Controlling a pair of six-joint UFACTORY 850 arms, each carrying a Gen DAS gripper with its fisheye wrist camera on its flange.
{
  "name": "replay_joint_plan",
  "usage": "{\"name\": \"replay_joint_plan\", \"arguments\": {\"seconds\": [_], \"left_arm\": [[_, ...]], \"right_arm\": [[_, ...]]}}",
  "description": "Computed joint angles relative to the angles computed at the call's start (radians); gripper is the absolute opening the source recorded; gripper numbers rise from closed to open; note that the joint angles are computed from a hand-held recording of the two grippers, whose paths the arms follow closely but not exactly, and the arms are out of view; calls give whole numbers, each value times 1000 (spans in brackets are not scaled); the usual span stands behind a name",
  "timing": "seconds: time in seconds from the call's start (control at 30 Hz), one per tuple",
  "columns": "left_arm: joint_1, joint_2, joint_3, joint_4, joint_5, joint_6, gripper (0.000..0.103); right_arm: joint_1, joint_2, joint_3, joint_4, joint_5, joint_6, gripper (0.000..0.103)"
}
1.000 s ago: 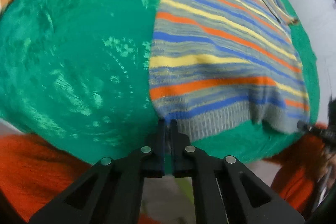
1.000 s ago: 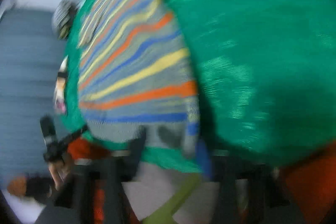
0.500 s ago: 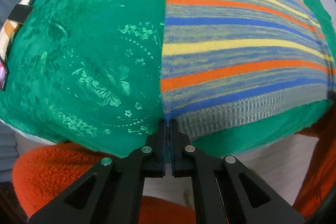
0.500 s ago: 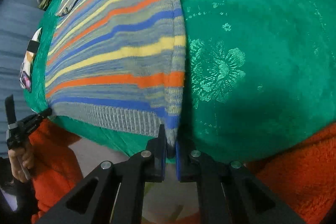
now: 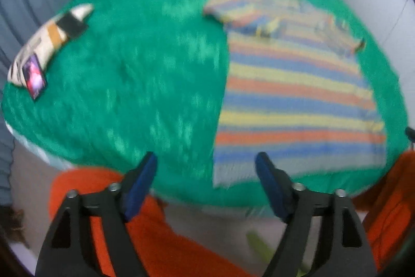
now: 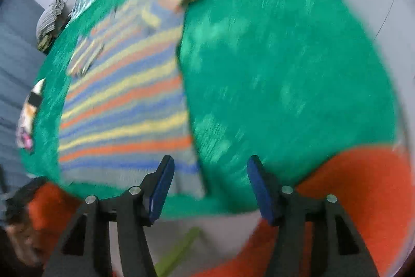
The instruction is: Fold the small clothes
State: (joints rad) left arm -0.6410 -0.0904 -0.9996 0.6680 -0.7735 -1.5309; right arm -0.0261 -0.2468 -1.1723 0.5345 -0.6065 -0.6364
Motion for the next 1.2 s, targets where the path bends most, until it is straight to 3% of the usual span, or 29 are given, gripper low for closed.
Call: {"name": "replay_joint_plan", "arguments": {"seconds": [0.2,0.3,0.47,0.5,0.6,0.67,0.77,0.8,0.9,1.0,1.07,1.13,1.17,1.2], "left_arm": [[25,-111,-79,168,80,-70,90],[37,-215,-131,166,97,-27,90],[31,-330,-163,-61,74,251,90],[20,-310,-140,-33,83,230,91],[-13,-239,-93,61,45,120,90],[-32,-189,-56,199,14,-69,95],[-25,-155,-32,297,-10,-242,96],[-16,-148,-24,316,-9,-282,96],[9,-155,-12,320,-11,-303,96],[8,-180,-20,271,-66,-257,96],[20,-183,-16,255,-56,-253,96],[27,-174,-5,235,-45,-250,96],[32,-174,-3,226,-39,-248,96],[36,-171,0,223,-31,-250,96]], "right_arm": [[89,9,-1,312,50,-358,66],[155,-37,4,340,82,-420,66],[228,-150,3,-57,75,-126,67],[233,-128,18,-87,83,-131,67],[211,-119,-26,-112,-47,-172,66],[192,-109,-77,-48,-28,-276,66],[215,-159,-192,-25,128,-368,70],[223,-195,-245,-1,142,-410,73],[262,-347,-439,15,119,-491,73],[309,-523,-629,-120,115,-417,72],[322,-628,-739,-274,112,-240,60],[306,-721,-871,-303,15,-110,47],[286,-733,-900,-255,-4,-83,20],[270,-729,-906,-229,-4,-67,4]]}}
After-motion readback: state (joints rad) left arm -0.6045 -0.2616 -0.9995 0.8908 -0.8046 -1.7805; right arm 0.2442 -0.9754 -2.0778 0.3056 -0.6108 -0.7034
